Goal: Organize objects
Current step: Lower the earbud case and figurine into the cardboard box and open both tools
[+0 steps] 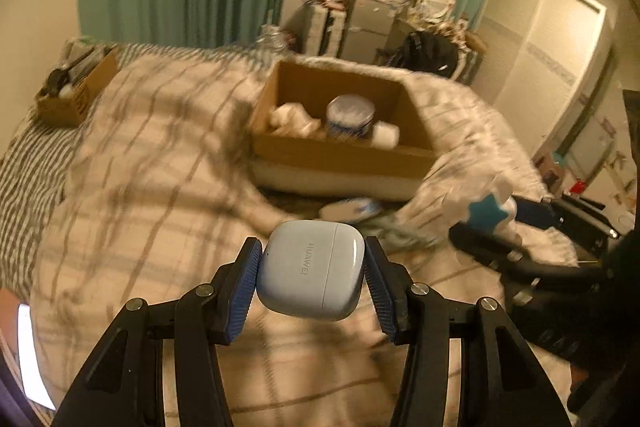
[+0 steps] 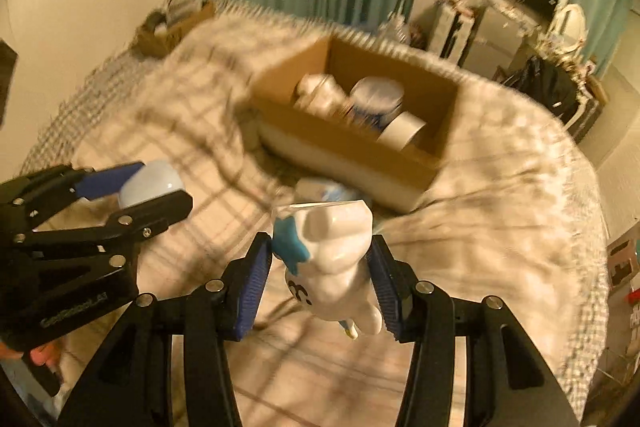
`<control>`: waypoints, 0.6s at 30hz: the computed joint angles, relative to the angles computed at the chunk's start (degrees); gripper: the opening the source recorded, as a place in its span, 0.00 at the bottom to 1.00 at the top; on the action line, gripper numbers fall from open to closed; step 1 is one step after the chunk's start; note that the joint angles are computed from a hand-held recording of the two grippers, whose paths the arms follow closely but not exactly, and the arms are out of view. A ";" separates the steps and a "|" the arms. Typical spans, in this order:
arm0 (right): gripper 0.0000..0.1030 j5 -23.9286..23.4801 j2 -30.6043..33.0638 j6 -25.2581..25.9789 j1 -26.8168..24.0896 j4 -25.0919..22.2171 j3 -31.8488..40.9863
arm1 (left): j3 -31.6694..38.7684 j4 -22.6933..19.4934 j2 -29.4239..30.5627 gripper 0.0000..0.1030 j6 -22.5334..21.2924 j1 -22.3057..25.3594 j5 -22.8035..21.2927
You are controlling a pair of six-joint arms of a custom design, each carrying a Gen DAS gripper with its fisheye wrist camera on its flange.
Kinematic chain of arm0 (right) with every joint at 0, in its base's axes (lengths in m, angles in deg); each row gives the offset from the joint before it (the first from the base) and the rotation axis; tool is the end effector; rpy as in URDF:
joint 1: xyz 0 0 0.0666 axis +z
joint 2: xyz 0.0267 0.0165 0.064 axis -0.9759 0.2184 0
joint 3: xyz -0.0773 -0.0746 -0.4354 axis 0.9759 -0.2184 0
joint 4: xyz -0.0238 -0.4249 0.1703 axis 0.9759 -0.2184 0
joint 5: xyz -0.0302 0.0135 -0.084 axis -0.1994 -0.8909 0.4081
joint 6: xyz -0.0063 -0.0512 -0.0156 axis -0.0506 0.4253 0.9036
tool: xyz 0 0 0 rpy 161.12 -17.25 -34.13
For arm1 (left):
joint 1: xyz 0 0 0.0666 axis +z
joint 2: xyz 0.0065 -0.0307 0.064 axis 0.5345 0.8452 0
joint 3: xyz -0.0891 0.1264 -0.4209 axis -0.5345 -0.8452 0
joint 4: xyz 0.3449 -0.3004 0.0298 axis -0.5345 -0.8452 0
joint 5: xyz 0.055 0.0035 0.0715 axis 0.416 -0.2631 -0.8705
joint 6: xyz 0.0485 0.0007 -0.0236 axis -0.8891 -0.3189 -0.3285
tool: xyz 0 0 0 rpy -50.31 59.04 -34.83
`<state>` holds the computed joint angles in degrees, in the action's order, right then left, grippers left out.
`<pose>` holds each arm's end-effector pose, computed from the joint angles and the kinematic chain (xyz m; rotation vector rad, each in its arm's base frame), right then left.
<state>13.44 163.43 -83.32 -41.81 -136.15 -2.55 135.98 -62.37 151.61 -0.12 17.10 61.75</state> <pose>0.4078 0.2750 0.4209 -0.2025 2.4469 -0.0712 0.4441 -0.1299 0.3942 0.3918 2.3977 -0.4228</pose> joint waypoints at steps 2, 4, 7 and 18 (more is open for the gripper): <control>0.47 0.98 -0.93 1.29 -1.06 0.27 1.76 | 2.96 -1.06 0.84 0.50 -0.41 0.33 3.79; 0.47 2.29 -1.95 2.63 -2.12 0.27 3.33 | 5.65 -1.90 1.82 0.50 -0.75 0.30 4.79; 0.47 3.41 -1.71 4.60 -4.23 0.69 6.74 | 10.49 -2.24 4.05 0.50 -1.34 -0.12 4.81; 0.47 2.65 8.74 9.75 -11.15 2.67 19.85 | 29.18 -3.80 19.21 0.50 -3.20 -2.18 -0.42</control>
<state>16.09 172.16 -73.57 -52.96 -133.48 17.30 165.17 -66.18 170.82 -3.32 14.92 61.33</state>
